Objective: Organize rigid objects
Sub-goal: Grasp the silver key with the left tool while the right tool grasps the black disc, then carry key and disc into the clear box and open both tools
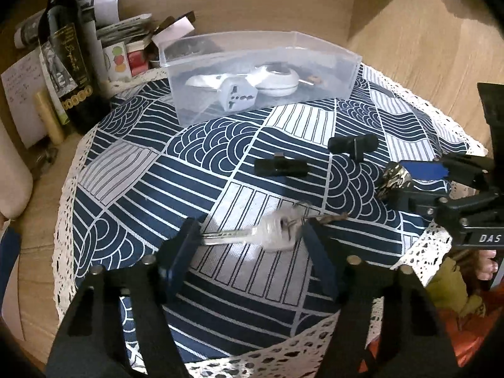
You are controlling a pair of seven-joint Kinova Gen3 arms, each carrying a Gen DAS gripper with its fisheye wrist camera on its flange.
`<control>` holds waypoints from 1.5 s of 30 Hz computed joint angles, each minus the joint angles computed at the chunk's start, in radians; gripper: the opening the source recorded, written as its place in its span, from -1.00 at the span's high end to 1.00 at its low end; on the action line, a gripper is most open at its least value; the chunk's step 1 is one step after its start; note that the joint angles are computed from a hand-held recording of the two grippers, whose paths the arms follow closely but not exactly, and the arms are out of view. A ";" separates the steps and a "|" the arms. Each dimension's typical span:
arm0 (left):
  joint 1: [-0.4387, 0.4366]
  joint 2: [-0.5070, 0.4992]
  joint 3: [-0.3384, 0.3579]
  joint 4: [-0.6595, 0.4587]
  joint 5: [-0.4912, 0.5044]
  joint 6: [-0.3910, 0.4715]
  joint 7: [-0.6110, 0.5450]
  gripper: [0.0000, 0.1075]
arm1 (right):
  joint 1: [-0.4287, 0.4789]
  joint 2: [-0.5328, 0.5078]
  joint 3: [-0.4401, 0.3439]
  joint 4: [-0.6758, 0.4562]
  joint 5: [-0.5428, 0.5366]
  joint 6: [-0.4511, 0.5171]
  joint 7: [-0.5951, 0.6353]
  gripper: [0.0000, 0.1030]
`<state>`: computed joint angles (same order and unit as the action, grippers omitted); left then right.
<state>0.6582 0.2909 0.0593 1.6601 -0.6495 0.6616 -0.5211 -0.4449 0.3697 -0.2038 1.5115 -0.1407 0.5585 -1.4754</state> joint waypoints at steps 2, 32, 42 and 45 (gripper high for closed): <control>0.006 0.001 -0.004 0.001 -0.010 0.003 0.010 -0.14 | -0.004 0.003 0.000 -0.003 0.005 -0.005 0.003 0.11; 0.022 -0.054 0.016 -0.088 -0.373 0.094 0.358 -0.13 | 0.022 -0.024 0.014 -0.088 0.041 -0.175 0.006 0.39; 0.003 -0.010 -0.005 -0.224 -0.400 0.127 0.304 -0.13 | 0.023 0.087 0.034 -0.321 0.052 -0.071 0.013 0.40; -0.007 0.015 -0.018 -0.271 -0.374 0.129 0.262 -0.13 | 0.000 0.117 0.058 -0.391 0.078 -0.035 0.002 0.39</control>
